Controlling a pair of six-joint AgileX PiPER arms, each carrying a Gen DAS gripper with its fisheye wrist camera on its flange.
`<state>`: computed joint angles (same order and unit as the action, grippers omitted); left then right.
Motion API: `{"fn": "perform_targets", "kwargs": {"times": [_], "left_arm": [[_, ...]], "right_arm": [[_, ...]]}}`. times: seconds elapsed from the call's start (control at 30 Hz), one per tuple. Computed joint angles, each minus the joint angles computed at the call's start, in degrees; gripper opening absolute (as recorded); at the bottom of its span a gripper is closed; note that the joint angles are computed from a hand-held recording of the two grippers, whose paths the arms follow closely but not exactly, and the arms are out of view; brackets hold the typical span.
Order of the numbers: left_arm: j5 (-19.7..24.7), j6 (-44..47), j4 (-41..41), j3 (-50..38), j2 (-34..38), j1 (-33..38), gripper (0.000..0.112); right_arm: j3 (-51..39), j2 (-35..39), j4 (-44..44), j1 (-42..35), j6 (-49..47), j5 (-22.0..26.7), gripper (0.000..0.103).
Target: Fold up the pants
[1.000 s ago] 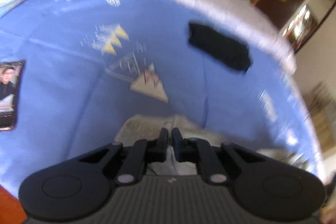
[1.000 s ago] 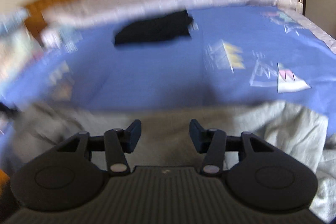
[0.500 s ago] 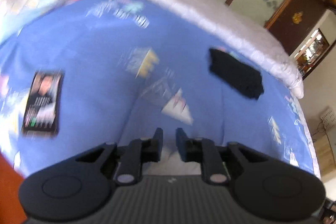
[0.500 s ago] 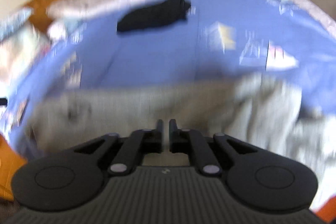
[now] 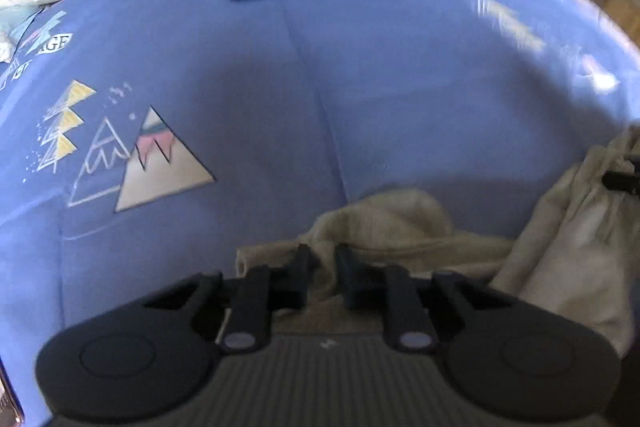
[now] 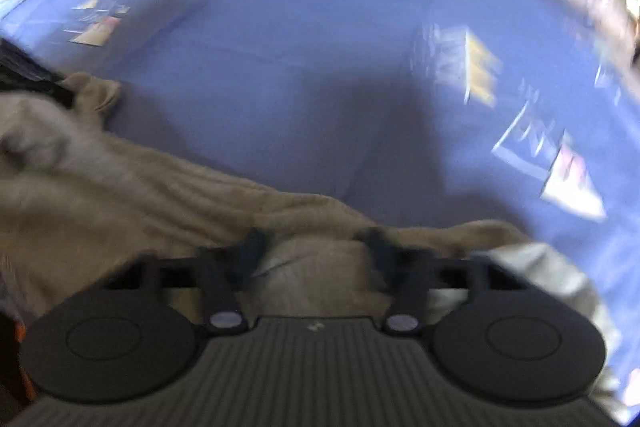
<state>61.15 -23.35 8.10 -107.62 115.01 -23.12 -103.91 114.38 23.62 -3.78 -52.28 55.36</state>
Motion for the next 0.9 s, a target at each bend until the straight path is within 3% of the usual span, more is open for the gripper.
{"fn": "perform_targets", "kwargs": {"times": [0.1,0.2,0.27,0.3,0.33,0.37,0.4,0.47,0.5,0.57,0.63,0.73,0.8,0.9], "left_arm": [[-6.51,-7.25,0.96,2.62,-7.0,2.77,0.011],[-17.58,-22.64,12.06,9.12,-16.49,4.42,0.012],[-16.38,-34.1,21.95,7.51,-17.29,5.59,0.015],[-12.35,-37.81,25.56,4.79,-15.82,5.94,0.026],[-6.63,-39.23,27.2,0.0,-12.39,5.94,0.042],[-1.59,-38.35,28.3,-4.36,-8.39,6.02,0.083],[1.16,-35.19,27.2,-6.43,-5.58,6.63,0.085],[1.74,-28.68,20.5,-3.7,-4.61,8.68,0.051],[0.12,-27.68,16.97,1.1,-6.82,9.51,0.054],[-4.32,-29.69,13.77,12.56,-13.02,10.18,0.061],[-8.86,-28.88,9.55,24.02,-19.69,11.67,0.068],[-19.77,-18.4,-6.13,41.2,-29.56,16.03,0.071],[-24.55,-10.8,-14.38,46.95,-32.37,17.28,0.08],[-26.78,-3.9,-21.8,48.17,-31.34,16.35,0.081]], "right_arm": [[6.22,-6.04,10.16,-1.36,-6.7,-8.56,0.014],[7.88,-8.37,27.34,-2.38,-14.9,-16.68,0.014],[8.12,-8.79,37.75,-2.2,-17.19,-22.76,0.015],[8.33,-8.36,40.14,-0.74,-16.21,-28.49,0.018],[8.06,-7.25,40.24,0.88,-13.92,-33.37,0.033],[6.1,-4.36,38.05,2.27,-9.95,-35.96,0.051],[3.62,-1.29,33.56,3.26,-5.27,-36.26,0.088],[1.25,2.4,22.74,4.08,2.98,-35.33,0.081],[3.32,2.0,19.94,4.17,3.95,-36.56,0.073],[8.09,-1.21,21.2,1.95,2.15,-34.41,0.072],[15.89,-6.56,30.49,-2.78,-7.86,-31.4,0.073],[25.64,-13.25,38.58,-10.07,-20.03,-27.18,0.075],[28.19,-16.34,35.13,-12.07,-17.3,-26.36,0.077],[23.83,-14.75,27.84,-15.11,-6.29,-23.69,0.077]]}}
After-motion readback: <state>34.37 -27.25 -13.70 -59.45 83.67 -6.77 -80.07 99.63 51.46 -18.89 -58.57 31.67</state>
